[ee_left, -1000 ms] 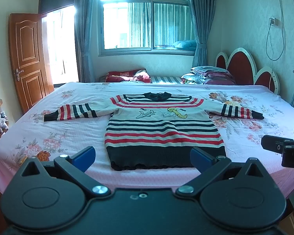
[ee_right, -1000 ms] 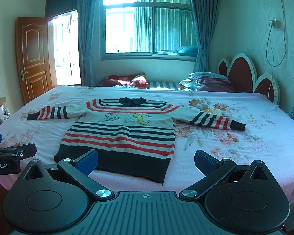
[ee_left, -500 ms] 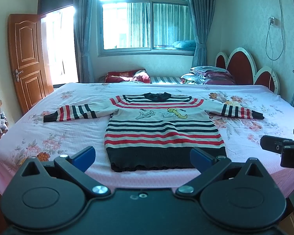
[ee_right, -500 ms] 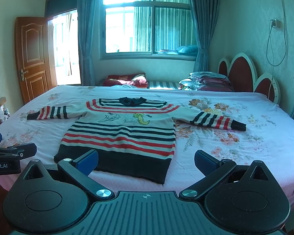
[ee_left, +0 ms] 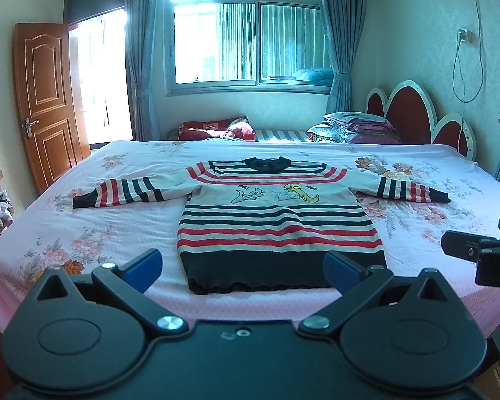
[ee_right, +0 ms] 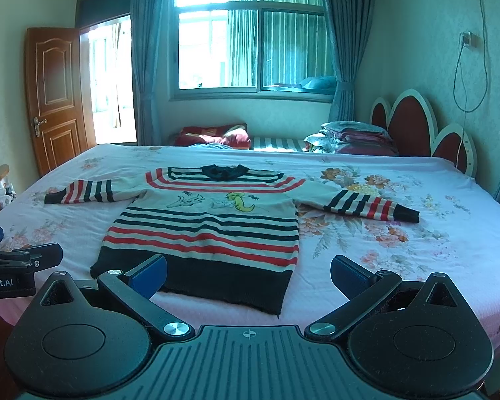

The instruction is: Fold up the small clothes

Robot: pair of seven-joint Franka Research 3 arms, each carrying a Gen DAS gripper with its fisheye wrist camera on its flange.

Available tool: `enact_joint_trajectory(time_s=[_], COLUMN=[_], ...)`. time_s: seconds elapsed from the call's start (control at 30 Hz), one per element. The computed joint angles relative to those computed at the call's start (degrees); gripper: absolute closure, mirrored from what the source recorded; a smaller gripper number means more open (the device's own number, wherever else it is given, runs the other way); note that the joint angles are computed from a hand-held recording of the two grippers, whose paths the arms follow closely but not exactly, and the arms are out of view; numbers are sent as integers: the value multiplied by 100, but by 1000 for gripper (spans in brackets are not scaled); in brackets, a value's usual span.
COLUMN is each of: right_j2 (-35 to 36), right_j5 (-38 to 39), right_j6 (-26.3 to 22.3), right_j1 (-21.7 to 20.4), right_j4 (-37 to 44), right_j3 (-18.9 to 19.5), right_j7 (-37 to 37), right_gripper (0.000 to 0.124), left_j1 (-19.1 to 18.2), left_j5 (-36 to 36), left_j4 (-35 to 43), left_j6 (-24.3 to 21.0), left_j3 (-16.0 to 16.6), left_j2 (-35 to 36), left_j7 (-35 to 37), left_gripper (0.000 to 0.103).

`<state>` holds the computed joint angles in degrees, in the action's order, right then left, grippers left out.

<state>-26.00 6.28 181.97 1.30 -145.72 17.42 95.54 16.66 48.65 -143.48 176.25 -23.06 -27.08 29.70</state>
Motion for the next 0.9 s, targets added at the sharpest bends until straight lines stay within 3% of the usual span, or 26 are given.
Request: enact_joint_trajectory(time_s=[0.9], right_j2=[60], right_j5=[-144], right_j6=[26], right_j1=[-272], right_j4=[84], right_j3=[308], right_j7=[242], right_gripper=[21], left_j1=[-26], left_j5=[210], left_j4=[-28], left_j6=[-46], left_j3=[-36], left_j2=[-52], left_j7=[-253], left_gripper=[0])
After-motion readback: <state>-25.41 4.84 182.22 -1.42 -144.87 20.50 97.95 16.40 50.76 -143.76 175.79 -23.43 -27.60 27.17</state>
